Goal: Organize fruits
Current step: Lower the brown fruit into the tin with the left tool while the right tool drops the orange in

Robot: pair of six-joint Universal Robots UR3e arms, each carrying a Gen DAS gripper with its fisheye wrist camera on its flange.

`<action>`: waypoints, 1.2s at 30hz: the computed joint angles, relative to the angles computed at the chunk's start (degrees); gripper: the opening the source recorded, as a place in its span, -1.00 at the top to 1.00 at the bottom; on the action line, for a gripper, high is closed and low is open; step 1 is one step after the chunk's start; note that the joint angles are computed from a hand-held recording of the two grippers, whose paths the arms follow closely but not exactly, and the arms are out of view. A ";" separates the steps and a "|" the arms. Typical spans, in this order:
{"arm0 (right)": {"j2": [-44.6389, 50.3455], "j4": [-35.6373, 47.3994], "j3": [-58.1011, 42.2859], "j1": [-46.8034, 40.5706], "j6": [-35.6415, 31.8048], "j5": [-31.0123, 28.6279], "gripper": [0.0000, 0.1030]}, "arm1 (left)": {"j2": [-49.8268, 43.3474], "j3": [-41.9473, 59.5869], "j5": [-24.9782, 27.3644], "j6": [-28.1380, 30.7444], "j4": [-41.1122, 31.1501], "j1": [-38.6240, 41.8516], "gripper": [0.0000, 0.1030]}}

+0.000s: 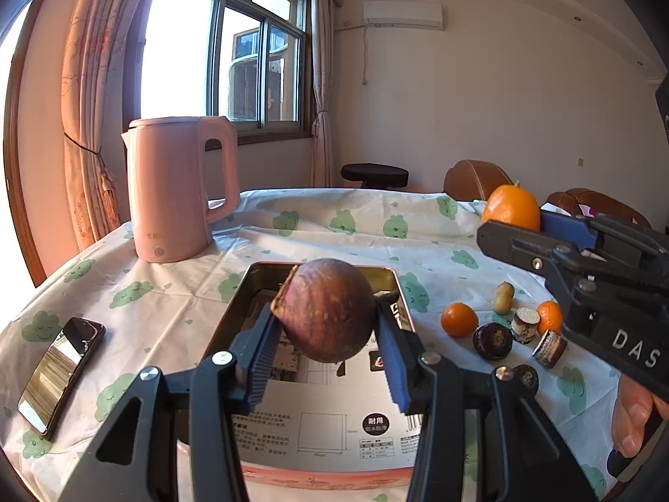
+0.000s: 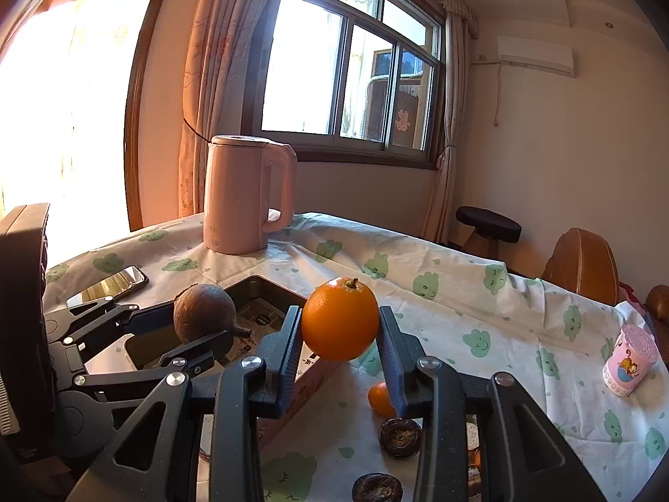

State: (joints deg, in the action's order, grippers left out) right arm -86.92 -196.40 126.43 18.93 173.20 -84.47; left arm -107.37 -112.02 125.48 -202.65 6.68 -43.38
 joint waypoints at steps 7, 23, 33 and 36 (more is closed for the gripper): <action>5.23 1.33 -5.30 2.74 0.57 -2.00 0.28 | 1.60 -1.77 -1.48 0.81 -0.42 2.58 0.08; 13.10 4.94 -13.51 5.90 2.19 -3.49 0.28 | 3.79 -3.57 -5.06 1.89 -2.70 7.84 0.08; 16.12 6.53 -16.73 7.00 2.94 -3.56 0.28 | 4.05 -3.89 -6.64 2.38 -3.45 9.41 0.08; 17.00 7.05 -17.60 7.18 3.15 -3.51 0.28 | 4.13 -4.13 -7.08 2.35 -3.77 9.90 0.08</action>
State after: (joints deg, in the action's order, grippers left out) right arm -69.93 -189.35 108.83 26.10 176.34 -87.98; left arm -103.24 -116.15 118.39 -200.30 2.91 -33.47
